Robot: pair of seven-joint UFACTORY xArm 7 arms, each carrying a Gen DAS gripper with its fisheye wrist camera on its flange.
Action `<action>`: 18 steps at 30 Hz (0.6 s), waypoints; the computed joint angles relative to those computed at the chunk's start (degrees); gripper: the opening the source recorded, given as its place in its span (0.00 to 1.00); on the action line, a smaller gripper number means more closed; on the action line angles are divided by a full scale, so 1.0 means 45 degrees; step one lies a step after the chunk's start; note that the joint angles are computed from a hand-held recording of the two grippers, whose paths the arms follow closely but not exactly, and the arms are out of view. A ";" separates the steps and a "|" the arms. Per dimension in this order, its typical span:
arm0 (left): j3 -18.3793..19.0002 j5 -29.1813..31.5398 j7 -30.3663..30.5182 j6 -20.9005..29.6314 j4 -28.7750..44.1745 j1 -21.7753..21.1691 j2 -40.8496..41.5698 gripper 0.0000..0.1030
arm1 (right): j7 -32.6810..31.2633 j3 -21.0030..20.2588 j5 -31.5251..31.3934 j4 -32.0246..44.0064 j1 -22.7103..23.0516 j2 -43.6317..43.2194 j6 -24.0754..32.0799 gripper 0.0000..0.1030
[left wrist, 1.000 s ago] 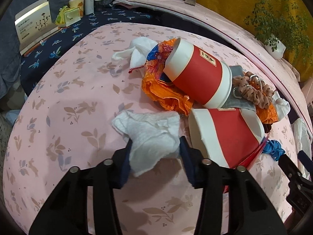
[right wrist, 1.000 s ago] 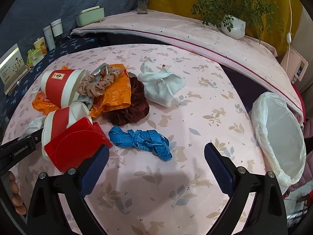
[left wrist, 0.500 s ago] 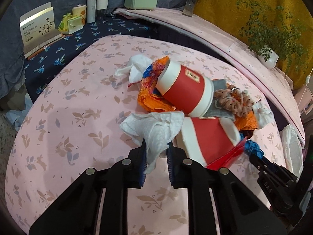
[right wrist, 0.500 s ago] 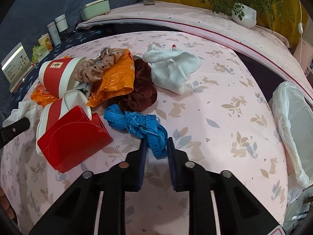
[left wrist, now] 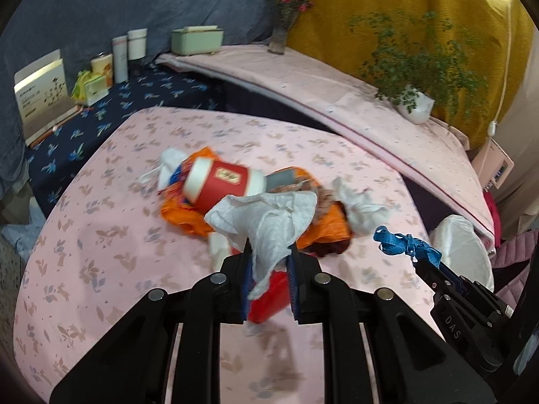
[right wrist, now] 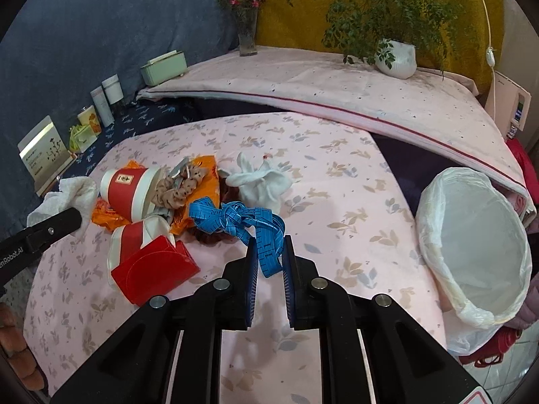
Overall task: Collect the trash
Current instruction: 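Close the right gripper on the blue tape measure while the left gripper grasps the white tissue, then carry both items over the white bin and open both grippers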
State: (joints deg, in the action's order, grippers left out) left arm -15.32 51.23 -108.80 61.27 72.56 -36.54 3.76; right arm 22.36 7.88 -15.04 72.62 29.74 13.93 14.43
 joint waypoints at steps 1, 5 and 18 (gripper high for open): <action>-0.0035 0.0111 0.0165 0.0107 0.0434 -0.0056 0.0293 0.16 | -0.0067 0.0003 0.0104 -0.0120 -0.0115 -0.0188 -0.0064 0.13; 0.0171 0.0586 0.1041 0.0426 0.2535 -0.0686 0.1707 0.16 | -0.0031 -0.0132 0.0114 -0.0715 -0.0504 -0.0959 -0.0354 0.13; 0.1688 -0.0155 0.5710 0.0759 1.2162 -0.3042 0.8145 0.16 | 0.0180 -0.0395 0.0210 -0.2330 -0.2567 -0.2660 -0.1014 0.13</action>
